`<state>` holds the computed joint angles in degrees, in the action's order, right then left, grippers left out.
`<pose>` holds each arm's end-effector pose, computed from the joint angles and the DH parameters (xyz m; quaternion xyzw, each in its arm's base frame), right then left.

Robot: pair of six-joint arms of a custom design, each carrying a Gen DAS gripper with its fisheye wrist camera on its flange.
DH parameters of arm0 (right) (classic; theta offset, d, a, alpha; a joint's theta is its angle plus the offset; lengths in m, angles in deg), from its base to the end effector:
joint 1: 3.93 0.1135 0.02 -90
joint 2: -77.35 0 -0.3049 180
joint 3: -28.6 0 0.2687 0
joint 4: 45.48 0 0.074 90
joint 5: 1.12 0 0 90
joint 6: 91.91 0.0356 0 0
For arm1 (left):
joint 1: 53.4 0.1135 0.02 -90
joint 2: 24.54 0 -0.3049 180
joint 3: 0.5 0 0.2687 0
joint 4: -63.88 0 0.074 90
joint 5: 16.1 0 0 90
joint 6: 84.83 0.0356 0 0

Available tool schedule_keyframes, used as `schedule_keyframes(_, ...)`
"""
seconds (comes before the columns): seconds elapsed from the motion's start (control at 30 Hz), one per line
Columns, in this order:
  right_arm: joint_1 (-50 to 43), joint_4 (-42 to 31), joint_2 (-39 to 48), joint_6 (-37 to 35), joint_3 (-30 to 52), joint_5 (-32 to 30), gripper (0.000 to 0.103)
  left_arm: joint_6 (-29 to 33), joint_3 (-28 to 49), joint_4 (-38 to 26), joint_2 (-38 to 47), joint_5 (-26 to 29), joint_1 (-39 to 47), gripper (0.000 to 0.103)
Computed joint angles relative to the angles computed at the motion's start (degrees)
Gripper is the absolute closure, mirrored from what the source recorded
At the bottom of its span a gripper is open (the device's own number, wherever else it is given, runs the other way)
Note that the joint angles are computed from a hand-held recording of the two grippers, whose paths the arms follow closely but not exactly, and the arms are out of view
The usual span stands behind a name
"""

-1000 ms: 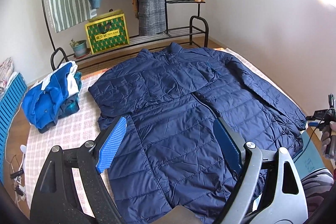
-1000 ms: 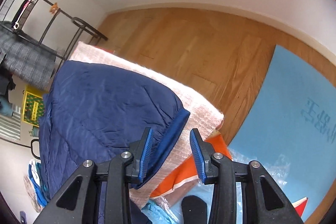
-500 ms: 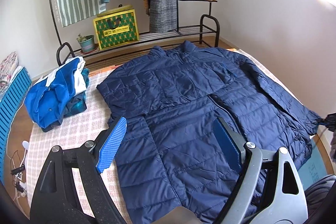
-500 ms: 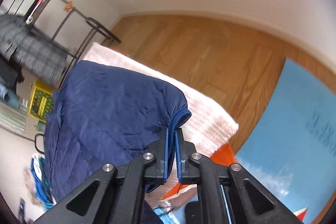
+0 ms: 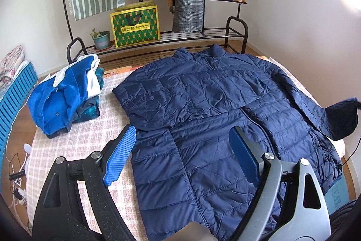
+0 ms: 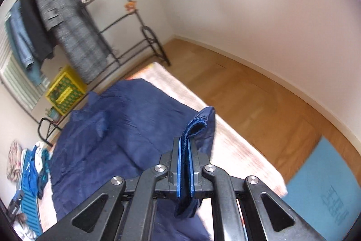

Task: Fold large clothes
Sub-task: 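Fold the held sleeve over the jacket front and open the right gripper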

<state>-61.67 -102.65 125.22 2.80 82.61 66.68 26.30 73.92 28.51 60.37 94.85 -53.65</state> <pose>0.0914 -0.1196 0.2852 0.4247 0.8244 0.0163 0.3739 0.3318 -0.0142 0.2913 0.2362 0.8828 -0.0987 0.3939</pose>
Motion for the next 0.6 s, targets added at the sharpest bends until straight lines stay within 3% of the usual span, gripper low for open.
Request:
schedule_keyframes(0.1,14.8,4.5,3.1,9.0,3.0,7.4,0.100,-0.3,1.3,0.3,0.8,0.4,1.0,0.016)
schedule_keyframes(0.3,38.0,12.3,14.3,18.4,11.7,19.4,0.100,-0.9,2.3,2.9,1.8,-0.1,3.2,0.016)
schedule_keyframes(0.6,56.7,13.1,33.4,18.9,30.1,24.9,0.100,-1.2,5.6,1.3,4.3,3.0,8.0,0.016)
